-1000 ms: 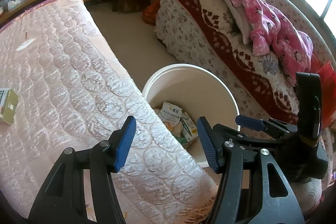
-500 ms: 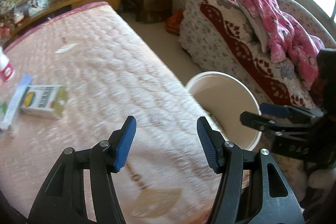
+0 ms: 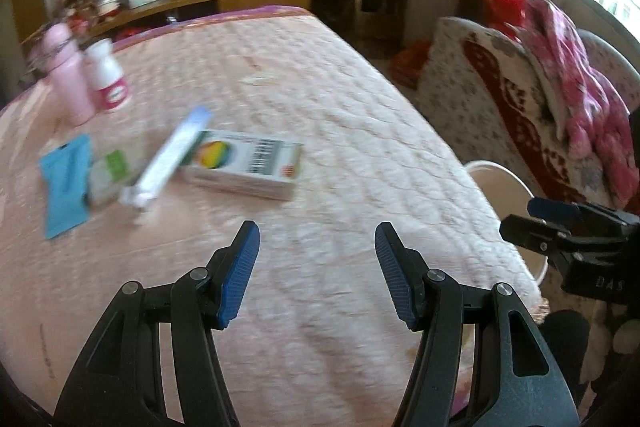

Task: Collect trash
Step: 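Move both open tools back over the blue tissue pack on the bed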

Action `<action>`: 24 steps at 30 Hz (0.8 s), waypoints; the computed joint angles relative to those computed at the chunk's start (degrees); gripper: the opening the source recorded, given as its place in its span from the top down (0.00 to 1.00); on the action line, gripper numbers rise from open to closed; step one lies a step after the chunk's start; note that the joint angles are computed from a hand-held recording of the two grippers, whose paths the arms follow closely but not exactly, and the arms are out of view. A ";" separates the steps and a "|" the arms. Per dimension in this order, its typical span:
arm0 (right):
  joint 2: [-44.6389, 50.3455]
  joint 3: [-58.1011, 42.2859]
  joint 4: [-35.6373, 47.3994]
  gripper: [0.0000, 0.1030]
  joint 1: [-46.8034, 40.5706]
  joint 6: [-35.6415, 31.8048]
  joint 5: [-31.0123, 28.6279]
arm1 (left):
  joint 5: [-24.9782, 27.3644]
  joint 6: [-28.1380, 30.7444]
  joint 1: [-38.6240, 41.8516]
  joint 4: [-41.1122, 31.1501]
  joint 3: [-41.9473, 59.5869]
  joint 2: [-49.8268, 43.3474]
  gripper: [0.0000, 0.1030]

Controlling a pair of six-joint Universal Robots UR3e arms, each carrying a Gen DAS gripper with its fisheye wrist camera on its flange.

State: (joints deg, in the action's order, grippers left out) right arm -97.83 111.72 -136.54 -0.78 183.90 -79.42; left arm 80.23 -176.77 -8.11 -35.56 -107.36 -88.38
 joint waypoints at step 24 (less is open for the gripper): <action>26.94 -28.15 2.53 0.35 18.71 5.90 -3.09 | -9.06 13.01 28.53 -7.11 -10.77 14.03 0.43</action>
